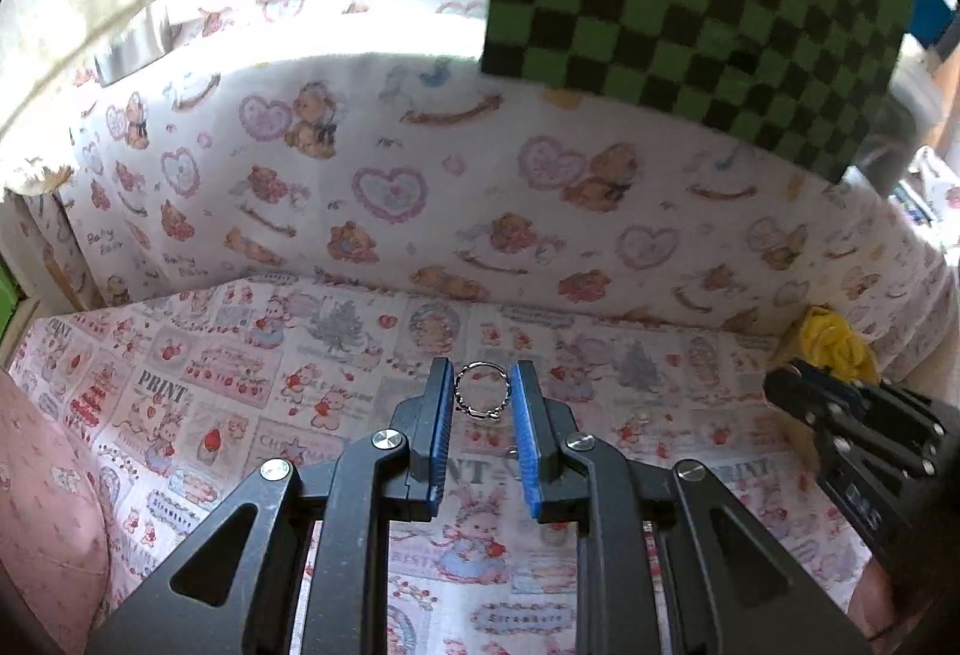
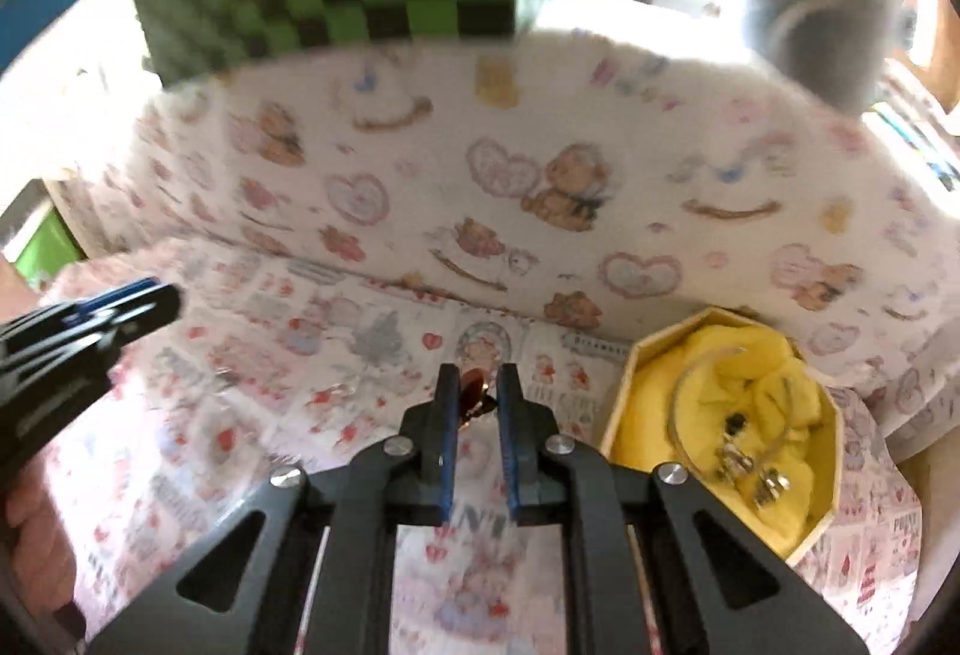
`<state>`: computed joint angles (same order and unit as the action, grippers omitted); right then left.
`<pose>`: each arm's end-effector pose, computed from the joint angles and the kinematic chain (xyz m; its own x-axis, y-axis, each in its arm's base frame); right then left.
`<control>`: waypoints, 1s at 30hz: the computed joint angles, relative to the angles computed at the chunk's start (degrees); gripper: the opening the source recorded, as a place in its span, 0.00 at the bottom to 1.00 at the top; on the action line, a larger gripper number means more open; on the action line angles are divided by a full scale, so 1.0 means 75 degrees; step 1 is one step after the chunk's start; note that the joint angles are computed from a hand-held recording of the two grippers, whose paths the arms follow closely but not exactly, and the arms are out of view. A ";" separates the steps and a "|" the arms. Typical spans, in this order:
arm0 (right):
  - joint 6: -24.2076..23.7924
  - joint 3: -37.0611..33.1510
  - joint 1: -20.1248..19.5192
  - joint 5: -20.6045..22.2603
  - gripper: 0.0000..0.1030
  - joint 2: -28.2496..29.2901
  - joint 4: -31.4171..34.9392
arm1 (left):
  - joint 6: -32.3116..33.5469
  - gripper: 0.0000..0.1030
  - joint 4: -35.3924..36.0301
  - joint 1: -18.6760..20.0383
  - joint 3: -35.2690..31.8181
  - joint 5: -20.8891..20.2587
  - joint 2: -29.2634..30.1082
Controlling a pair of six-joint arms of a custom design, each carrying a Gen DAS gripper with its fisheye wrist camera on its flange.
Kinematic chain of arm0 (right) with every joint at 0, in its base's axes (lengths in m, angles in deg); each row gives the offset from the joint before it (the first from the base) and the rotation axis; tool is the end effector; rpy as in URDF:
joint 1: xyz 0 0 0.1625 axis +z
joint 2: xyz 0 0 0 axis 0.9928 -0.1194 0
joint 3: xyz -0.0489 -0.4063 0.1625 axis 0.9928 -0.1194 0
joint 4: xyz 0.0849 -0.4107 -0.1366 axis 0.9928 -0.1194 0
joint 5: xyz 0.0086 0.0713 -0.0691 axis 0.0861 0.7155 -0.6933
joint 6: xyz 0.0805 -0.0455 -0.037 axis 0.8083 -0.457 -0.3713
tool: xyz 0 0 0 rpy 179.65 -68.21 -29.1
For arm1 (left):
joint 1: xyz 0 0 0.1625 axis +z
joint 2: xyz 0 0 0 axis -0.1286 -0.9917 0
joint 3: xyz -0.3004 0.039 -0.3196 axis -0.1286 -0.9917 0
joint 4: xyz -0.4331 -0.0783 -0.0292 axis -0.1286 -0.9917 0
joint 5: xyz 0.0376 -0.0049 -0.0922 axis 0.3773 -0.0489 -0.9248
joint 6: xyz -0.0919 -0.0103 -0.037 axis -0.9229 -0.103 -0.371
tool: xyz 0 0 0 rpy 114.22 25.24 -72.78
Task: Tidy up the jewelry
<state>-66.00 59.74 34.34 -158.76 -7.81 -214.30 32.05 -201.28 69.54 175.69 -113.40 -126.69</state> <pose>0.3620 -0.5390 -0.0447 -0.6599 -0.3623 0.6583 -0.6472 0.7190 -0.2531 -0.0178 -0.4912 0.2796 -0.7666 -0.1881 -0.6140 0.3520 0.6766 -0.6468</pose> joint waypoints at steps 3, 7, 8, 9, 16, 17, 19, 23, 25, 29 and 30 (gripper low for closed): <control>-0.0178 0.0596 0.0096 0.0168 0.11 -0.0251 -0.0896 | 0.0238 0.18 -0.0361 -0.0193 0.0192 -0.0080 -0.0123; -0.0774 0.1314 0.0172 0.0151 0.11 -0.0404 -0.2588 | 0.0609 0.18 -0.1187 -0.0573 0.0490 -0.0006 -0.0098; -0.0881 0.1465 0.0173 0.0217 0.11 -0.0447 -0.2969 | 0.0824 0.18 -0.1766 -0.0666 0.0544 0.0193 0.0065; -0.0931 0.1647 0.0160 0.0281 0.11 -0.0508 -0.3382 | 0.1013 0.18 -0.2348 -0.0778 0.0575 0.0483 0.0275; -0.0986 0.2117 -0.0211 0.0951 0.11 -0.0907 -0.4568 | 0.1260 0.18 -0.2855 -0.0889 0.0632 0.0298 0.0585; -0.1062 0.2166 -0.0249 0.1041 0.11 -0.0927 -0.4623 | 0.1219 0.18 -0.2846 -0.0878 0.0639 0.0253 0.0581; -0.1215 0.2248 -0.0312 0.1150 0.11 -0.0904 -0.4941 | 0.1025 0.18 -0.2646 -0.0866 0.0660 0.0111 0.0530; -0.1185 0.2332 -0.0396 0.1322 0.11 -0.0971 -0.4954 | 0.1553 0.18 -0.3251 -0.0924 0.0646 0.0404 0.0906; -0.1230 0.2288 -0.0397 0.1281 0.07 -0.0933 -0.5074 | 0.1642 0.18 -0.3344 -0.0898 0.0620 0.0472 0.1014; -0.1134 0.2343 -0.0423 0.1306 0.07 -0.1011 -0.5182 | 0.1000 0.18 -0.2600 -0.0904 0.0653 0.0322 0.0729; -0.1111 0.2357 -0.0434 0.1327 0.07 -0.1033 -0.5181 | 0.1222 0.18 -0.2905 -0.1012 0.0683 0.0480 0.0820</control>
